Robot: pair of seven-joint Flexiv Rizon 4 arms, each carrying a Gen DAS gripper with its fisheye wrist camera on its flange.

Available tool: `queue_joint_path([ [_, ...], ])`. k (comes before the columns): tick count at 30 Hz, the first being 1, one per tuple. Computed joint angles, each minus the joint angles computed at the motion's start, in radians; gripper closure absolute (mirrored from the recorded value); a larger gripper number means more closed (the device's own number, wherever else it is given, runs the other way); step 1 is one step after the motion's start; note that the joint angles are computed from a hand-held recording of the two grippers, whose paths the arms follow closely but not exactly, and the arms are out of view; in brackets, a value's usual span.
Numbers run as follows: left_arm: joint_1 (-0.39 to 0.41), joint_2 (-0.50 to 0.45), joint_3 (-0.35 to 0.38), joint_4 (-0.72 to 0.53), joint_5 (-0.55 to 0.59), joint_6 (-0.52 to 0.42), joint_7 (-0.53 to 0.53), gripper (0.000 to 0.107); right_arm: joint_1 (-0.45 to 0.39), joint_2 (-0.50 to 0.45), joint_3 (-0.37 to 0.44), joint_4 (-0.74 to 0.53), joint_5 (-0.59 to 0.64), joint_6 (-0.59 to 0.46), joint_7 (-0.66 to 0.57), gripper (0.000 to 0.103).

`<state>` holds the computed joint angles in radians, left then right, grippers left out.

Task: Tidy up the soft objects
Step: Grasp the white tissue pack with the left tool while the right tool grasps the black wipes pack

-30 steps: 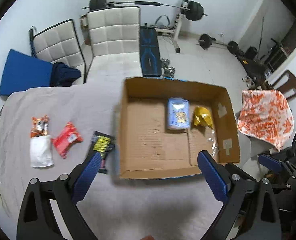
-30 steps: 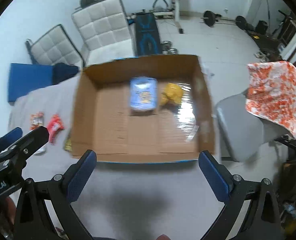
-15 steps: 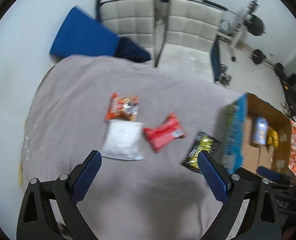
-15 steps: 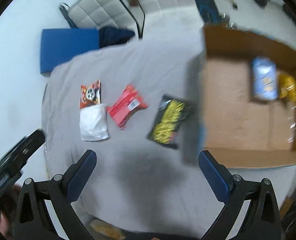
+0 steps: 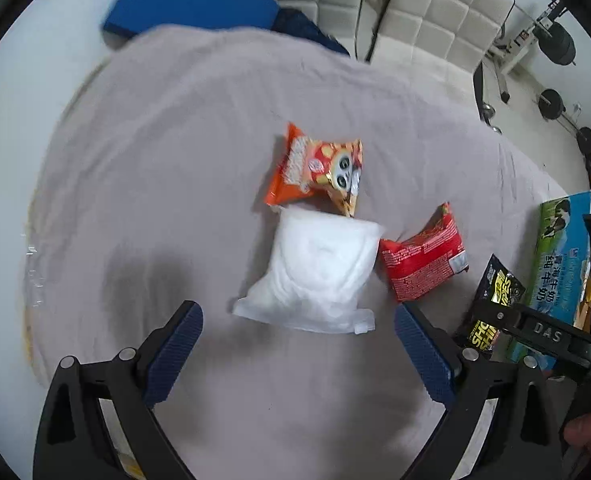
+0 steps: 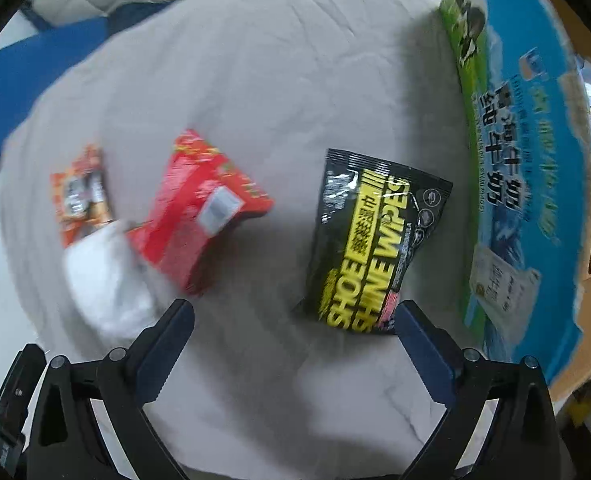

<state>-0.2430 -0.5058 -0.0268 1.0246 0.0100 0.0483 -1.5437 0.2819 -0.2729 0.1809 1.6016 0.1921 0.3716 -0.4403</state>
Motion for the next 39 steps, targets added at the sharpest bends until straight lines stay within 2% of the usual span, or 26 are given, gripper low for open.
queue_joint_path([
  [6,-0.005,-0.099,-0.01,-0.071,-0.009,-0.043,0.029,0.008,0.0,-0.058,-0.006,-0.026,-0.009,-0.062,0.001,0.002],
  [13,-0.034,-0.207,0.004,-0.172,0.018,-0.126,0.068,0.008,-0.002,-0.102,-0.01,-0.045,-0.021,-0.088,0.004,0.002],
  [16,-0.033,-0.23,0.005,-0.172,0.006,-0.139,0.069,0.008,-0.006,-0.118,-0.011,-0.054,-0.023,-0.101,-0.005,0.002],
  [19,-0.034,-0.233,0.008,-0.148,0.002,-0.129,0.069,0.008,-0.008,-0.136,-0.011,-0.069,-0.022,-0.111,-0.011,0.004],
  [20,-0.034,-0.235,0.01,-0.143,0.003,-0.127,0.068,0.008,-0.009,-0.14,-0.011,-0.071,-0.021,-0.113,-0.011,0.008],
  [21,-0.029,-0.231,0.007,-0.122,-0.006,-0.114,0.066,0.009,-0.011,-0.142,-0.011,-0.071,-0.017,-0.113,-0.012,0.012],
  [23,-0.029,-0.213,0.009,-0.078,-0.005,-0.069,0.066,0.01,-0.014,-0.152,-0.01,-0.075,-0.01,-0.106,-0.017,0.013],
  [25,-0.031,-0.187,0.008,-0.033,0.0,-0.011,0.074,0.017,-0.013,-0.154,-0.009,-0.076,-0.011,-0.1,-0.018,0.016],
  [27,-0.031,-0.167,0.005,-0.001,-0.002,0.022,0.074,0.025,-0.011,-0.161,-0.01,-0.087,-0.017,-0.103,-0.021,0.025],
  [30,-0.028,-0.15,0.003,0.025,-0.012,0.045,0.062,0.029,-0.014,-0.16,-0.008,-0.106,-0.019,-0.117,-0.039,0.039],
  [34,-0.022,-0.123,0.003,0.062,-0.016,0.077,0.056,0.033,-0.005,-0.179,-0.011,-0.143,-0.035,-0.137,-0.055,0.044],
  [39,-0.013,-0.084,0.006,0.103,-0.017,0.097,0.044,0.034,0.016,-0.158,-0.002,-0.124,-0.058,-0.14,-0.064,0.049],
])
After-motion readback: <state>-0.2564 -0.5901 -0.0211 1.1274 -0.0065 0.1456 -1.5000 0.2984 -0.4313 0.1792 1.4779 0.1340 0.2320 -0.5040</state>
